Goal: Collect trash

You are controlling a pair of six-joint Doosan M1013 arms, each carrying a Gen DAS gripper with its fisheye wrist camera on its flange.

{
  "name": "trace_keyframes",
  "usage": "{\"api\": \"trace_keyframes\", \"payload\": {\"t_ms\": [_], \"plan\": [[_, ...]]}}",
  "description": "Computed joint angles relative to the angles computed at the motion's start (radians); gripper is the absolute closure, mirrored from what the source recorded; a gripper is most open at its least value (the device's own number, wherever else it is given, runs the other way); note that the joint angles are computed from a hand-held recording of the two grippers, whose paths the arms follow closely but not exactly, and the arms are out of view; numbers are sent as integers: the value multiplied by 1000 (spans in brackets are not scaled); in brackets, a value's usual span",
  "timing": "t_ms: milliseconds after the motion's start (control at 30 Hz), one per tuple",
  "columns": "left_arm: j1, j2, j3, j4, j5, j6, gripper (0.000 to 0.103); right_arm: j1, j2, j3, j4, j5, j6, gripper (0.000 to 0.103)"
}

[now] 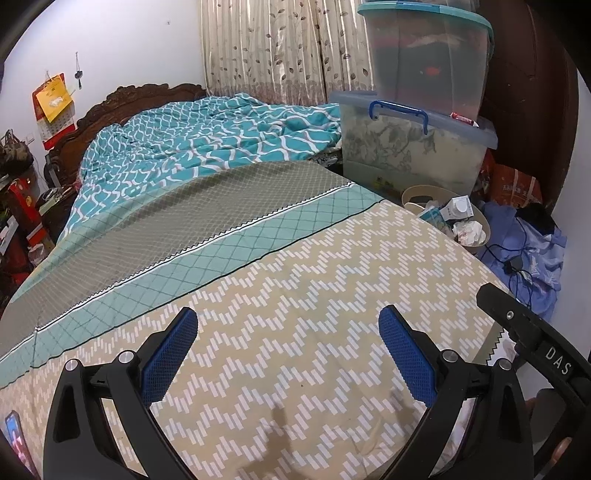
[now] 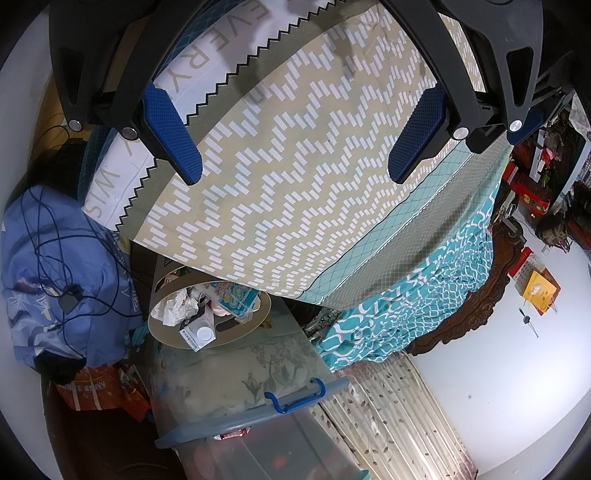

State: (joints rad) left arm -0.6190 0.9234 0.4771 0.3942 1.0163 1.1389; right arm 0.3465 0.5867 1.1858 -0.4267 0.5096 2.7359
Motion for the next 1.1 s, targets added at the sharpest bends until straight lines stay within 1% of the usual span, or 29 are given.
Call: {"api": "trace_keyframes", "payload": {"t_ms": [533, 667, 933, 1100], "plan": [[3, -3, 0, -16, 0, -10, 8, 0, 0, 0, -2, -1, 0, 3], [7, -7, 6, -43, -9, -2, 8, 0, 0, -1, -1, 2, 1, 3], [7, -13, 15, -48, -16, -2, 8, 2, 2, -2, -5, -1, 0, 3], [8, -2, -6, -61, 4, 7, 8, 1, 2, -2, -10, -4, 13, 3]]}}
